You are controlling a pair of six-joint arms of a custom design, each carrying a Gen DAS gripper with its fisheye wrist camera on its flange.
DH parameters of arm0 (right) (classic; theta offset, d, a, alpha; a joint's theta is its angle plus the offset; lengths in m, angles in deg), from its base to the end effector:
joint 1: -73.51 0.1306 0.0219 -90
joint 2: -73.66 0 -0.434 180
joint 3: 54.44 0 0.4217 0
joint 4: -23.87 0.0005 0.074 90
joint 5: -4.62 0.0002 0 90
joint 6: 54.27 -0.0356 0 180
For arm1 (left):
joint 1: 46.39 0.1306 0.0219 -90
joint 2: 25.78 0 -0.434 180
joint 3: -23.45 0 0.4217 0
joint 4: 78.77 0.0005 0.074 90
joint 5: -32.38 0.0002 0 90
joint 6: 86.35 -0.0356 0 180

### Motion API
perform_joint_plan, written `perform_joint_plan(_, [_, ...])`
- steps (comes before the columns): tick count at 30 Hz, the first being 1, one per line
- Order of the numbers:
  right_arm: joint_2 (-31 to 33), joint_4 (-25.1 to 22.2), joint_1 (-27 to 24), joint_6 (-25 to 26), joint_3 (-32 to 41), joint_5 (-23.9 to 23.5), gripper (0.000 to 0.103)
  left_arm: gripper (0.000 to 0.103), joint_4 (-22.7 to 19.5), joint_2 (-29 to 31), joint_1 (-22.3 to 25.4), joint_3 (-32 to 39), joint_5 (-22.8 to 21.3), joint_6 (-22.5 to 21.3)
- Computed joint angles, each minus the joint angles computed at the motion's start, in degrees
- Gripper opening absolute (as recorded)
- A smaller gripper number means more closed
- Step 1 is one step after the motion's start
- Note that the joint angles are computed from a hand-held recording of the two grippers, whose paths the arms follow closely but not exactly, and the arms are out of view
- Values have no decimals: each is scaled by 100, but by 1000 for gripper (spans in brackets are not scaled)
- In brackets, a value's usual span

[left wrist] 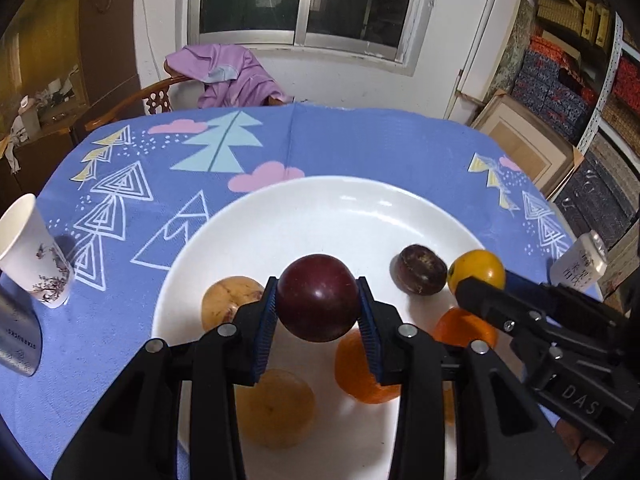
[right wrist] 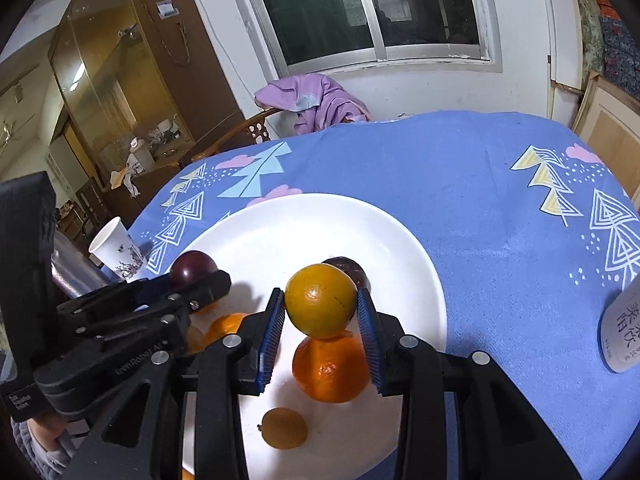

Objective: Organize fruits
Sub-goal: 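Lower the plum and orange onto the white plate, opening both tools, then move the left tool to a red tomato and close on it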

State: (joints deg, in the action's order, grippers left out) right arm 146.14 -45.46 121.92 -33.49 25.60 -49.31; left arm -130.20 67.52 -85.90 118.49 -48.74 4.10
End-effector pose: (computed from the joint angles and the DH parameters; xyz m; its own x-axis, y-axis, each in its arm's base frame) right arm 0.2535 0.2533 0.5093 -0.5999 0.4626 -0.6528 0.3979 0.8803 0.2582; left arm 0.4119 -0.3475 0.4933 -0.5938 0.4796 -0.6460 0.7010 0.7025 -0.1228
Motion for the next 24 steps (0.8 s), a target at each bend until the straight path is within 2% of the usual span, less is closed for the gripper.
perform_joint_plan(6, [109,247,-85,357,-49,-166,37,38,-114,96,25,31,115,61])
perform_joint_plan(10, [122,320,-72,413,-71,-228,39,43,-77,67,31,9,144,38])
perform_joint_plan(12, [90,338,-73,379,-88,-228,40,47,-21,15,44,-24,172,49])
perform_joint_plan(15, [-11,327,-35,273,-73,-128,40,62,58,-102,58,-55,151,63])
perform_joint_plan(16, [-61,284,17,226,-31,-12,40,67,134,-182,72,-84,122,91])
perform_joint_plan(19, [-147,20,391,106,298,649,40,70,324,-466,143,-149,174,146])
perform_joint_plan(20, [-138,-97,567,81,455,918,42,76,396,-574,170,-184,180,189])
perform_joint_plan(21, [-118,-213,784,73,633,1229,49,81,532,-743,199,-268,114,264])
perform_joint_plan(22, [-65,-357,1108,56,863,1664,59,91,668,-905,210,-370,-10,334])
perform_joint_plan(24, [101,-783,1638,-133,1258,2334,68,95,930,-1263,226,-629,-276,350])
